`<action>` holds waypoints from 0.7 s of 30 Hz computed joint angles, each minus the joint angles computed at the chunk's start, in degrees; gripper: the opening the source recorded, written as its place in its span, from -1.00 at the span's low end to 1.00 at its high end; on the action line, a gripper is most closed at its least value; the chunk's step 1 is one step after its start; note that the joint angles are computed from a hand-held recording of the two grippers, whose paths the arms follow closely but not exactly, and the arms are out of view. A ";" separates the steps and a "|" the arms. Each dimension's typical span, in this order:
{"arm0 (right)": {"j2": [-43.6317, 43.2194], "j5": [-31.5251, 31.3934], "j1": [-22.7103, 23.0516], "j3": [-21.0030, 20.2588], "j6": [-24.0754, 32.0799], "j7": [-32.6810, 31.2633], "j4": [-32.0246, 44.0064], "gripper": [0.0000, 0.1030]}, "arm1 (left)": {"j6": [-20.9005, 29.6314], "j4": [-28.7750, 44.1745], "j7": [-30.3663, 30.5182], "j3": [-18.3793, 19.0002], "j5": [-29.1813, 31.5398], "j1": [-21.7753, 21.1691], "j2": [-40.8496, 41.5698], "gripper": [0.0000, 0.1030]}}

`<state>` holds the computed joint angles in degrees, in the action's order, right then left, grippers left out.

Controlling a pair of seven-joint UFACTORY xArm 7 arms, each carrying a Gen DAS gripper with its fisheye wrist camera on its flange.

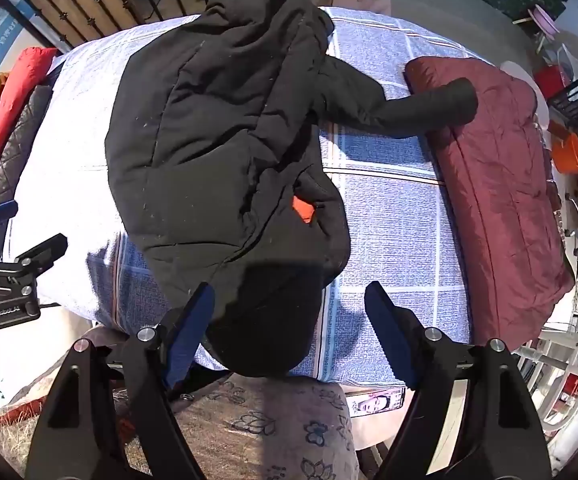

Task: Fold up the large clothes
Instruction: 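Grasp the black jacket's collar with the right gripper and lift it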

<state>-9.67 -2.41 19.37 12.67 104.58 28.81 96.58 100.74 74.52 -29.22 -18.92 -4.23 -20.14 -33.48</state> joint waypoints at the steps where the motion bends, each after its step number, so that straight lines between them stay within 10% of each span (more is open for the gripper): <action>1: -0.01 0.26 0.08 -0.02 -0.16 -0.27 -0.15 0.50 | -0.31 -0.28 0.03 0.03 -0.54 -0.23 -0.06 0.88; 13: -5.38 0.89 -1.49 -1.75 -4.60 -6.94 -10.85 0.50 | -1.42 -4.44 0.15 1.25 -1.64 -0.49 -2.20 0.88; 21: -12.76 17.29 -3.84 -4.28 -13.66 -14.00 -28.23 0.50 | -2.67 -10.04 0.56 2.54 -2.72 0.26 -6.62 0.88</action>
